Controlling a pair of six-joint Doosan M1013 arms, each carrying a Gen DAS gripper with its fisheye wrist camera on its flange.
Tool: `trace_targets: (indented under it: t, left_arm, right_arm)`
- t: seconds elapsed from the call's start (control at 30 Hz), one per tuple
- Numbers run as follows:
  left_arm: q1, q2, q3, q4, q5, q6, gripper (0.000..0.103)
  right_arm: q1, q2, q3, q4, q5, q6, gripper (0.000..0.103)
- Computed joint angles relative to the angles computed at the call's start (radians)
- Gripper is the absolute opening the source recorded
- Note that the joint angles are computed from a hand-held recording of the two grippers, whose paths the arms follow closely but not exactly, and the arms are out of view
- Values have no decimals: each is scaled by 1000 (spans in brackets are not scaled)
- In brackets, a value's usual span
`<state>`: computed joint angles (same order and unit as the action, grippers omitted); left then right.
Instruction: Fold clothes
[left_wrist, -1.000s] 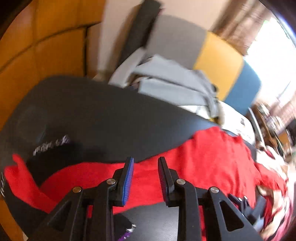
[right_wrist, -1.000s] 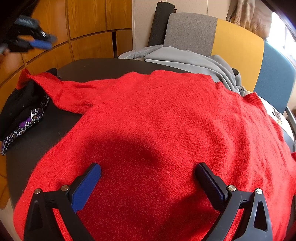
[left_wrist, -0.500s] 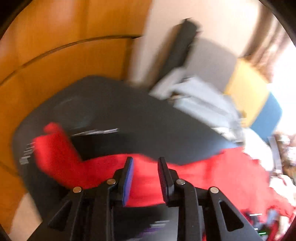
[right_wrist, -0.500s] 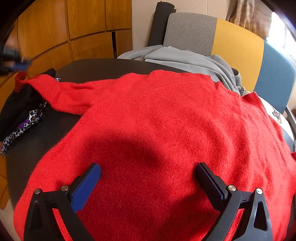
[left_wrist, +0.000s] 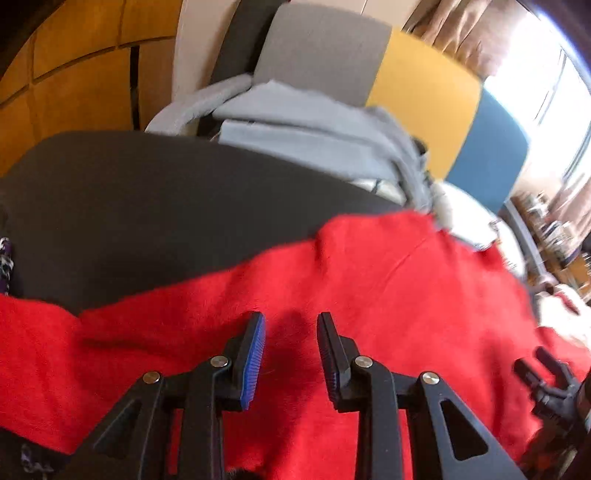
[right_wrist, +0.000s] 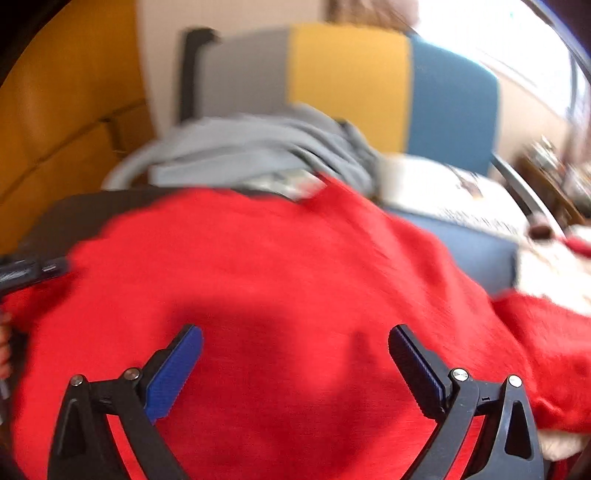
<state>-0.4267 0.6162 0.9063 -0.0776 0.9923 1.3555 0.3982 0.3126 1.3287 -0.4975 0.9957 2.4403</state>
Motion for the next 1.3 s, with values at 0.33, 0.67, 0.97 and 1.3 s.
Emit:
trace_targets:
  t: [0.33, 0.67, 0.97, 1.3]
  left_arm:
    - [-23, -23, 57, 120, -97, -27, 32]
    - [-66, -95, 120, 267, -157, -91, 32]
    - [-108, -231, 314, -7, -176, 112, 32]
    - [-163, -255, 383, 64, -159, 53, 34]
  right_arm:
    - [-29, -22, 42, 4, 15, 93, 102]
    - [0, -115, 114, -60, -82, 222, 101]
    - [1, -520, 470, -323, -104, 886, 65]
    - [-70, -773, 707, -596, -68, 1517, 65]
